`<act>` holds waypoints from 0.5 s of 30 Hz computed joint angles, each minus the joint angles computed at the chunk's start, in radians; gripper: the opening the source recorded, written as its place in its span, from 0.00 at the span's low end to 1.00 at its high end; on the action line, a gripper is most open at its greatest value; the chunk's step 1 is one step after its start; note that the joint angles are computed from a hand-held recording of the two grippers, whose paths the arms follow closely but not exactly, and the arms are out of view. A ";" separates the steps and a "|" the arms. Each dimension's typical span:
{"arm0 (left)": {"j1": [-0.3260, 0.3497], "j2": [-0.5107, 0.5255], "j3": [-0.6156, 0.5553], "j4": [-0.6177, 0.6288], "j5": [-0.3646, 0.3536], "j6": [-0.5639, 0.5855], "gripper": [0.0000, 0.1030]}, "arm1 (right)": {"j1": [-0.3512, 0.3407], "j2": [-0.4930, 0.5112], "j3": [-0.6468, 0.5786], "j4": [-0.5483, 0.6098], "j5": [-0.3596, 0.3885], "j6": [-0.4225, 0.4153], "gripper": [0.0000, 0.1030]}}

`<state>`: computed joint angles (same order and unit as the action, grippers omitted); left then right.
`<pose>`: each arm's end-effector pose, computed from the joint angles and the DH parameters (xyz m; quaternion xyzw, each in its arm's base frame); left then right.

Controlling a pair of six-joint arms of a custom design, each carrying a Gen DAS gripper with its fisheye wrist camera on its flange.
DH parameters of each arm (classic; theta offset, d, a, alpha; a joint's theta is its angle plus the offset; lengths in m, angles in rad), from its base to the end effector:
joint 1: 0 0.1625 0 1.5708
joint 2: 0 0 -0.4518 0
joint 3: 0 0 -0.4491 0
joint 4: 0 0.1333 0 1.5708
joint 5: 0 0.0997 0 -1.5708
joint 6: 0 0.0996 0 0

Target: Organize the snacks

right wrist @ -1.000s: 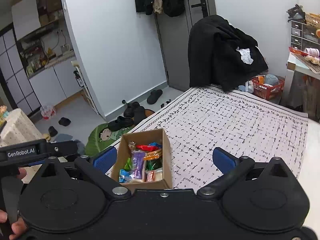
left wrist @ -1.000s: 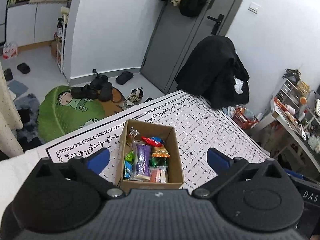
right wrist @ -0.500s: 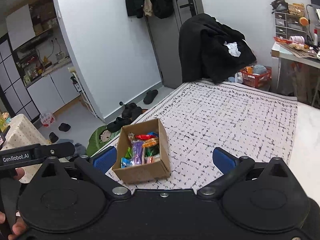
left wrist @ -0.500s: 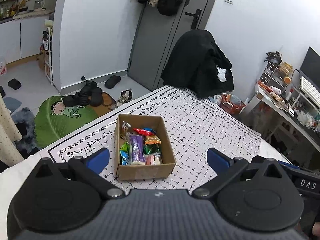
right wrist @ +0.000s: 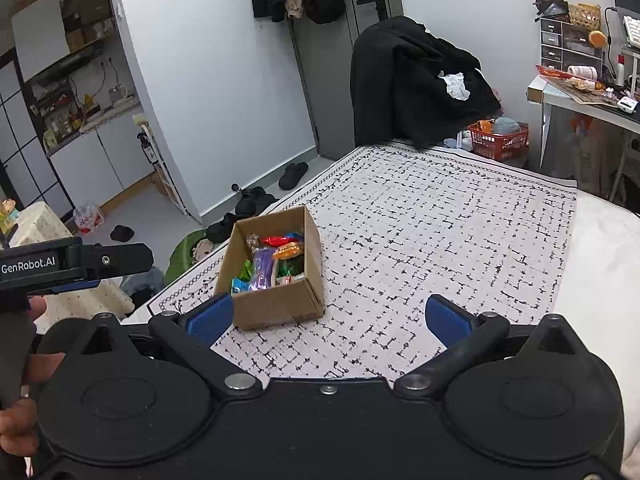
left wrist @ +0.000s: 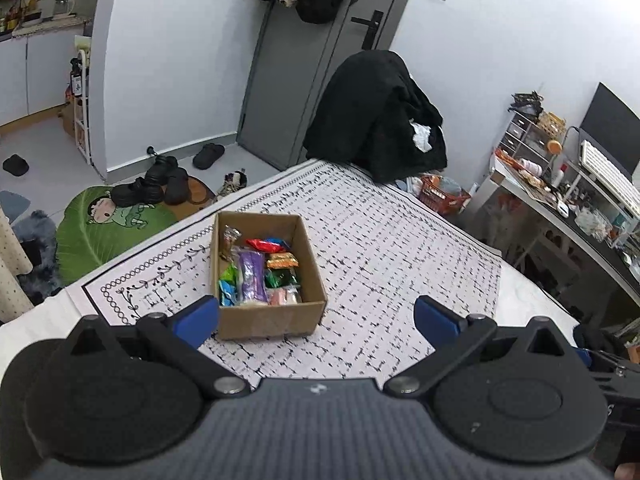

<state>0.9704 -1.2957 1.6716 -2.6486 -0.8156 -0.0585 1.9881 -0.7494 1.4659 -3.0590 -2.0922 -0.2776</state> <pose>-0.2085 -0.6613 0.4414 0.1115 0.8750 -0.4144 0.2242 0.4012 -0.6984 0.1829 0.2136 -0.8747 0.3794 0.2128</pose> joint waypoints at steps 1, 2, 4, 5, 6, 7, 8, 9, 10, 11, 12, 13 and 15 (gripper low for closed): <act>-0.003 -0.002 0.002 0.008 0.003 0.002 1.00 | 0.000 -0.002 0.002 -0.003 -0.002 -0.003 1.00; -0.007 -0.004 0.005 0.019 0.012 0.005 1.00 | 0.001 -0.004 0.006 -0.007 -0.004 -0.006 1.00; -0.015 -0.008 0.015 0.027 0.027 0.013 1.00 | 0.000 -0.010 0.012 -0.012 -0.004 -0.005 1.00; -0.017 -0.011 0.019 0.028 0.030 0.015 1.00 | 0.000 -0.012 0.015 -0.013 -0.004 -0.004 1.00; -0.019 -0.013 0.023 0.027 0.031 0.016 1.00 | 0.000 -0.014 0.018 -0.015 -0.004 -0.003 1.00; -0.021 -0.015 0.026 0.026 0.034 0.018 1.00 | 0.000 -0.015 0.020 -0.018 -0.005 -0.003 1.00; -0.022 -0.017 0.029 0.026 0.037 0.019 1.00 | 0.000 -0.018 0.022 -0.020 -0.005 -0.003 1.00; -0.023 -0.018 0.031 0.026 0.038 0.020 1.00 | -0.001 -0.021 0.028 -0.024 -0.003 -0.003 1.00; -0.023 -0.017 0.031 0.027 0.040 0.021 1.00 | 0.000 -0.022 0.030 -0.026 -0.003 -0.002 1.00; -0.024 -0.019 0.034 0.028 0.042 0.024 1.00 | 0.000 -0.024 0.032 -0.029 -0.003 -0.002 1.00; -0.025 -0.020 0.036 0.027 0.043 0.024 1.00 | 0.000 -0.025 0.035 -0.031 -0.003 -0.003 1.00; -0.026 -0.022 0.039 0.026 0.044 0.025 1.00 | 0.000 -0.026 0.036 -0.032 -0.004 -0.003 1.00; -0.027 -0.024 0.043 0.024 0.043 0.030 1.00 | 0.000 -0.030 0.038 -0.032 -0.002 -0.005 1.00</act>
<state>0.9439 -1.3199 1.7151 -2.6250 -0.7729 -0.0286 1.9881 -0.7792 1.5038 -3.0907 -2.0945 -0.2824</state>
